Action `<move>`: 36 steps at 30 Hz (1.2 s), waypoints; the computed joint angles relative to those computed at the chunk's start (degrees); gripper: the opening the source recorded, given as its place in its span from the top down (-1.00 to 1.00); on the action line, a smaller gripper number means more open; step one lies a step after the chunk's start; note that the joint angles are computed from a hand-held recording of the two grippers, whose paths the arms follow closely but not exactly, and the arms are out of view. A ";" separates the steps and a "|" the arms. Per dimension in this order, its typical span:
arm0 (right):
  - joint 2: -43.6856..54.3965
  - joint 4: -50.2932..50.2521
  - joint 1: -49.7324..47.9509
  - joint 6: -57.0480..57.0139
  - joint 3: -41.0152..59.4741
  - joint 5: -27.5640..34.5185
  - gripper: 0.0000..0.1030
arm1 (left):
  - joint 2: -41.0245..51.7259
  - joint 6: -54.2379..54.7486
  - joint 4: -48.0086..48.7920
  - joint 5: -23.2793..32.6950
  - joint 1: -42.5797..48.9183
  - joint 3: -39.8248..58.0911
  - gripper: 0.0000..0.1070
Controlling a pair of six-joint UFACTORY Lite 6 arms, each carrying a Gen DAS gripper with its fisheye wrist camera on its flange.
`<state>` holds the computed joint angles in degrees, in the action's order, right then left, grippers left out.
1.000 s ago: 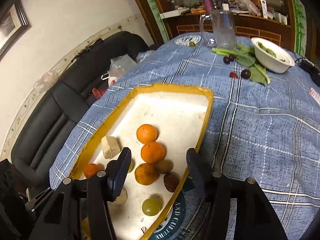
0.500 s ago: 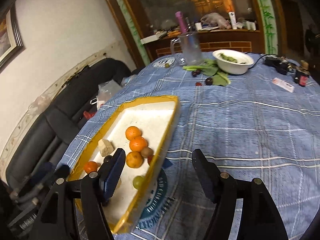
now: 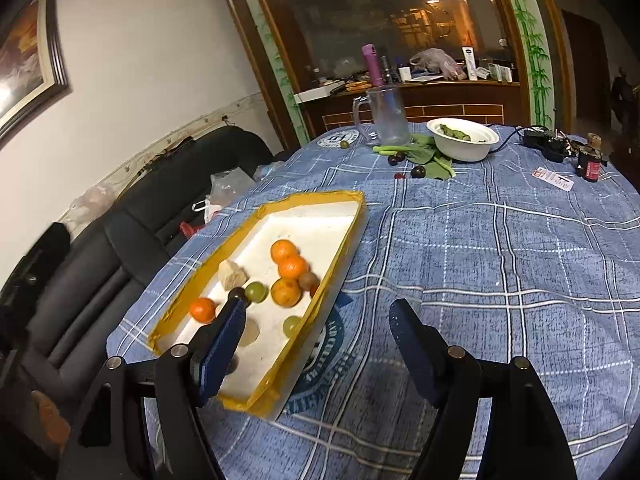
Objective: Organize fruits
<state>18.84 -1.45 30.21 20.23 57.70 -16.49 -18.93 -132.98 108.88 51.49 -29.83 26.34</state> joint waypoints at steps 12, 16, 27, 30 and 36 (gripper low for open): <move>-1.26 27.08 4.68 -27.47 -1.01 0.50 -0.69 | 4.33 2.80 -4.27 -18.03 9.72 3.39 -0.93; 0.35 35.92 6.65 -36.81 0.57 0.49 -0.70 | 3.81 1.96 -1.81 -19.73 10.68 2.48 -0.93; 4.38 46.20 9.26 -47.80 3.96 0.24 -0.71 | 7.83 -7.56 10.30 -31.34 17.94 3.40 -0.93; 4.78 47.55 9.63 -49.19 4.31 0.18 -0.72 | 8.95 -7.20 9.76 -31.60 18.66 3.88 -0.93; 6.49 53.94 11.00 -56.14 6.15 -0.23 -0.72 | 10.91 -10.39 13.04 -34.06 21.08 4.67 -0.93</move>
<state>25.34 52.49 41.21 -35.91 63.85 -16.72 -8.01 -143.37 121.92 17.42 -8.75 31.01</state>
